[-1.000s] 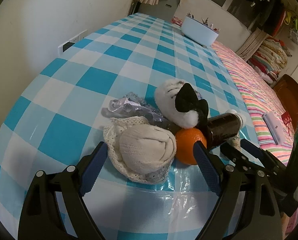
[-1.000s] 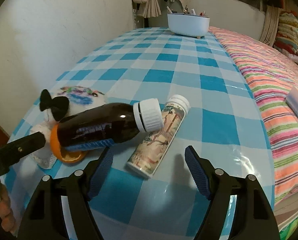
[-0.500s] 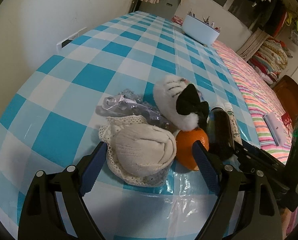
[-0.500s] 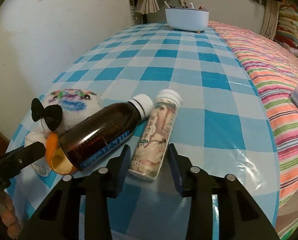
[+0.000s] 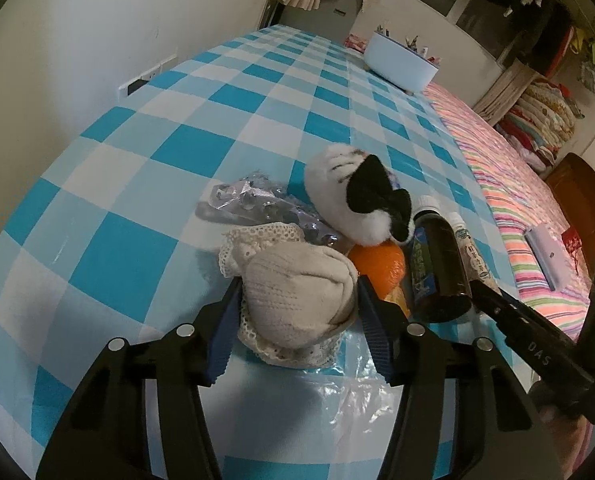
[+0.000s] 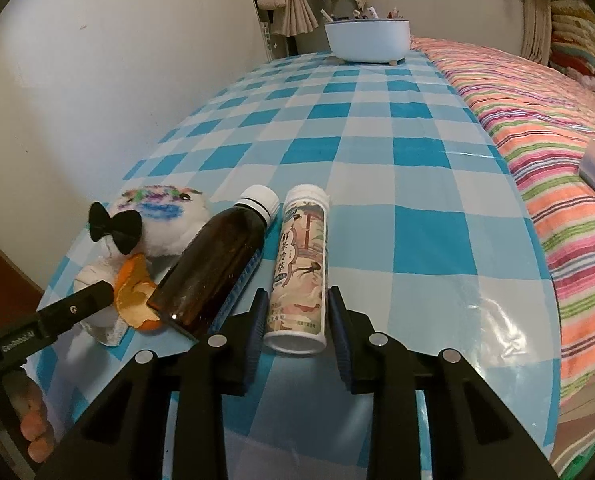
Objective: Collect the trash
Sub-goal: 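Carry the pill tube and knit cloth over the white bin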
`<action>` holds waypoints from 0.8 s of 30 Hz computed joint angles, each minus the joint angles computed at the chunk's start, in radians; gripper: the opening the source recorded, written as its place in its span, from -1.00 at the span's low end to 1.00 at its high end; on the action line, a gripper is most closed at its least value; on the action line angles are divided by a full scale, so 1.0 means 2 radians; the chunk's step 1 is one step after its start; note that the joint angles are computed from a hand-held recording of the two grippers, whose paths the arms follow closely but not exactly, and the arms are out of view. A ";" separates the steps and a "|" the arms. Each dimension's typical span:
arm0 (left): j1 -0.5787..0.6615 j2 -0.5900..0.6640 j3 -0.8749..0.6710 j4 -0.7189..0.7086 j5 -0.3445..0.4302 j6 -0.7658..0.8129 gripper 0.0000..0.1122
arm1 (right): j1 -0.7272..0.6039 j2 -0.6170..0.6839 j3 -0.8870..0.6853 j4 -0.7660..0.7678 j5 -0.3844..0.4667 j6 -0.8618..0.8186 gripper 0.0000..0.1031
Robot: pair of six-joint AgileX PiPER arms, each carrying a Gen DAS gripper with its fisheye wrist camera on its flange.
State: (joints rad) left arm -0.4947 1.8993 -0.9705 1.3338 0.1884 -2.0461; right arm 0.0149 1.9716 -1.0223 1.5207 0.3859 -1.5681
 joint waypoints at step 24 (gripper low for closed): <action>-0.109 -0.038 -0.024 -0.004 0.110 0.013 -0.03 | -0.069 -0.074 0.086 0.075 0.050 -0.127 -0.45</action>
